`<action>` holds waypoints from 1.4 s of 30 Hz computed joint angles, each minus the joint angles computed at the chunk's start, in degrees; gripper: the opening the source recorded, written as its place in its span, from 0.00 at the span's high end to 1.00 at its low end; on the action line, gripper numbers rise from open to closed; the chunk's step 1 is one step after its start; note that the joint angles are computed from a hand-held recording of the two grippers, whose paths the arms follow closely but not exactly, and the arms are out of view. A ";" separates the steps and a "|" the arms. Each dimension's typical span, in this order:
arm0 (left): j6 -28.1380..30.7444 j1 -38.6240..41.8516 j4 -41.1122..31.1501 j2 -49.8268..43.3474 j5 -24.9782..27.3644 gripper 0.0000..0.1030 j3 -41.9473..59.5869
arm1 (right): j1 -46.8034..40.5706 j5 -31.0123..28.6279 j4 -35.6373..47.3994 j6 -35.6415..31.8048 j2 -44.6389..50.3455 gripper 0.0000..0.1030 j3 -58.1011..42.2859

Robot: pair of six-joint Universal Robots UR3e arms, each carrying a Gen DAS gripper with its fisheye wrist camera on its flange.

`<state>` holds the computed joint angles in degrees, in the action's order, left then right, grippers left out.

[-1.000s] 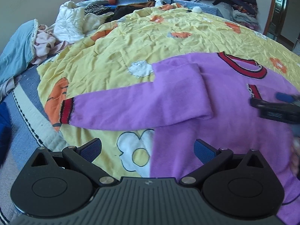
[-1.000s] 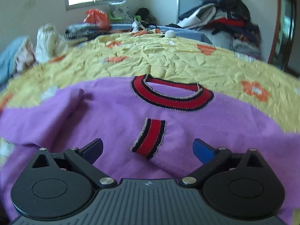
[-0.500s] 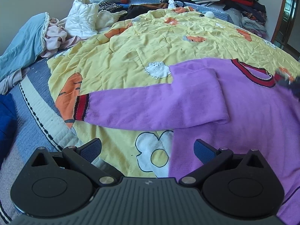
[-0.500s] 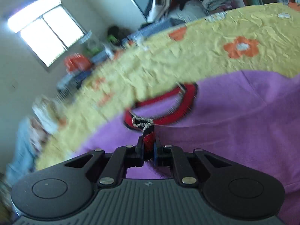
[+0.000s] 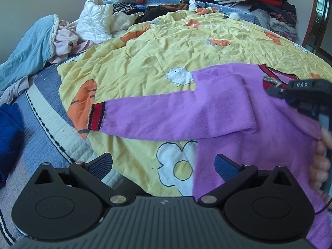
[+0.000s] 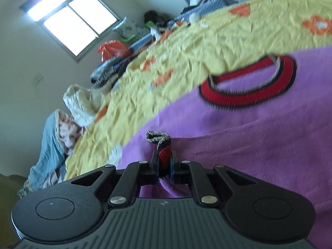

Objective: Fold small clothes
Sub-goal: 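Lower the held sleeve onto the sweater body near the collar, then open the right gripper to release the cuff and withdraw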

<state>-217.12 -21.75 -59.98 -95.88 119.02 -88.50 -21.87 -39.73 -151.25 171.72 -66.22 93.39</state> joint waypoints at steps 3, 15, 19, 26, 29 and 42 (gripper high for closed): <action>-0.21 0.34 -0.48 0.15 -0.23 0.00 -0.19 | 0.97 -0.78 -1.98 1.83 1.76 0.91 -0.37; -0.64 0.32 -1.35 0.64 0.87 0.00 -0.03 | 9.04 -8.50 -4.43 4.01 6.27 0.91 -5.88; -0.77 0.69 -1.50 0.89 0.68 0.00 -0.06 | 10.70 -10.08 -5.26 3.29 6.46 0.91 -6.02; -0.23 0.74 -1.55 -1.27 -0.38 0.00 1.31 | 14.48 -14.72 -5.96 -4.19 6.05 0.88 -4.94; -0.11 -0.13 -1.77 -2.10 0.31 0.00 2.65 | 13.36 -15.29 -1.91 -7.92 2.54 0.67 -3.75; 10.76 -2.86 3.67 -23.21 -3.57 0.00 27.88 | -33.38 -5.17 -9.26 -30.98 -15.91 0.14 19.64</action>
